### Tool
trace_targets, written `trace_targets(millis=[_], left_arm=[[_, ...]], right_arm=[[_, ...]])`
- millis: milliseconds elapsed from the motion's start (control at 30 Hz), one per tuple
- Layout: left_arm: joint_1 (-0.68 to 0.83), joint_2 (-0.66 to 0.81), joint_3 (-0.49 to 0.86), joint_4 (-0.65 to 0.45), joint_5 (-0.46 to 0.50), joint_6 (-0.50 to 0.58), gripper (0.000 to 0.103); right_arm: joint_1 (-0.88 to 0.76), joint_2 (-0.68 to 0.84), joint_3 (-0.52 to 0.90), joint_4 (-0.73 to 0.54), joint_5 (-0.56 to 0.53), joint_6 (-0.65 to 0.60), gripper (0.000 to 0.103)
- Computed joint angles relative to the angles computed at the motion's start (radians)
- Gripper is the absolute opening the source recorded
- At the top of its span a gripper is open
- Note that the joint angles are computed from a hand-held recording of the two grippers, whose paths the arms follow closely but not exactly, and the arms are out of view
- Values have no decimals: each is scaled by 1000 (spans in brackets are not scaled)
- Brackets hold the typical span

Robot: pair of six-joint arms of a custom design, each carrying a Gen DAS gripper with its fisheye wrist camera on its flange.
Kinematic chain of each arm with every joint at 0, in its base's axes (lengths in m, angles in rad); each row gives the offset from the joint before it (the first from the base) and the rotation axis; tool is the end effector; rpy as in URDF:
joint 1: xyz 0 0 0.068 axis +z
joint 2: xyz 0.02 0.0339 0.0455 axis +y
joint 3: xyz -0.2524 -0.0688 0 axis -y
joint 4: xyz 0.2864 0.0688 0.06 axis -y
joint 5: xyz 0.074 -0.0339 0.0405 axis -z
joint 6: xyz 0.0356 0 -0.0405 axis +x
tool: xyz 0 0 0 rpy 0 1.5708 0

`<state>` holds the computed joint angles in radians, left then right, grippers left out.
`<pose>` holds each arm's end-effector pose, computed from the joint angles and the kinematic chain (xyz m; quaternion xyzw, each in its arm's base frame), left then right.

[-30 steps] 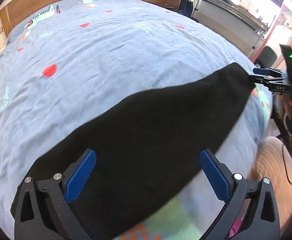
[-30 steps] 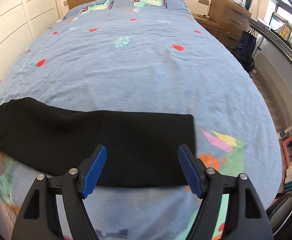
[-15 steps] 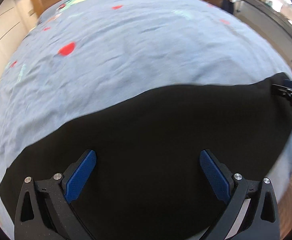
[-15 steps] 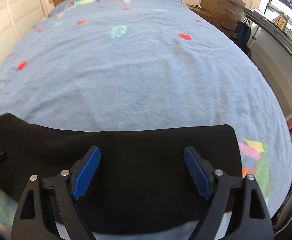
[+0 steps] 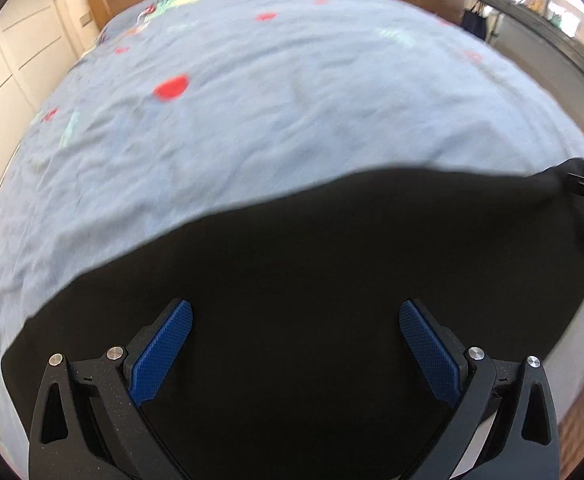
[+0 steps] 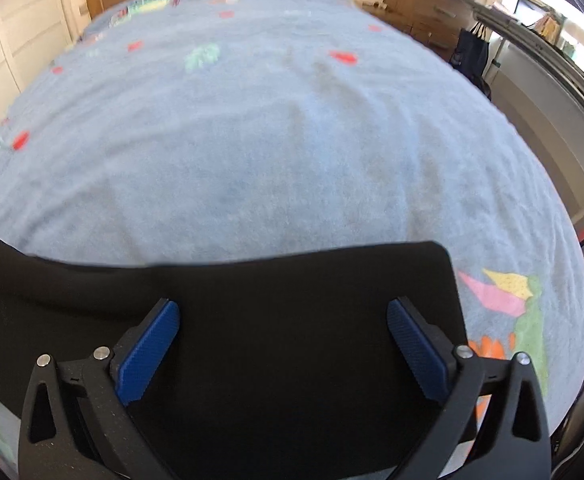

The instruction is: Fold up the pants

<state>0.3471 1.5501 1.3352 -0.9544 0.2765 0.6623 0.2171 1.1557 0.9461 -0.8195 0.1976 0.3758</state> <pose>0.3321 0.1098 0.2638 0.1795 0.9542 -0.0227 0.2382 0.2622 0.0507 0.2502 0.1023 0.9537 -0.0131 0.2824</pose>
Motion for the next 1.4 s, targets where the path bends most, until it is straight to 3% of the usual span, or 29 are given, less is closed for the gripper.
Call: trace_targets(millis=[133,300,400,633,967,1300,1400], left_arm=[[-101,-56,17,-23,32,-53,102],[-226,-57,25,6,13,-127,102],[-317,-48,18,37,-21,-180,102],[-454,78,40,100,-166,-264,102],[-381,168,108,72,-145,-295,102],[-273,132,120,28,-130,-211,102],[-245,99,106,3,-88,-212,102]], right_arm=[[15,40,57,-26,14,16,103],[94,146,106,-36,109,-31,103],[110,186,106,-43,177,-41,103],[42,144,64,-18,120,-84,103],[-8,103,34,-4,89,-100,103],[-108,-5,-28,-37,68,-151,103],[-222,-88,-56,-53,-44,-163,103]])
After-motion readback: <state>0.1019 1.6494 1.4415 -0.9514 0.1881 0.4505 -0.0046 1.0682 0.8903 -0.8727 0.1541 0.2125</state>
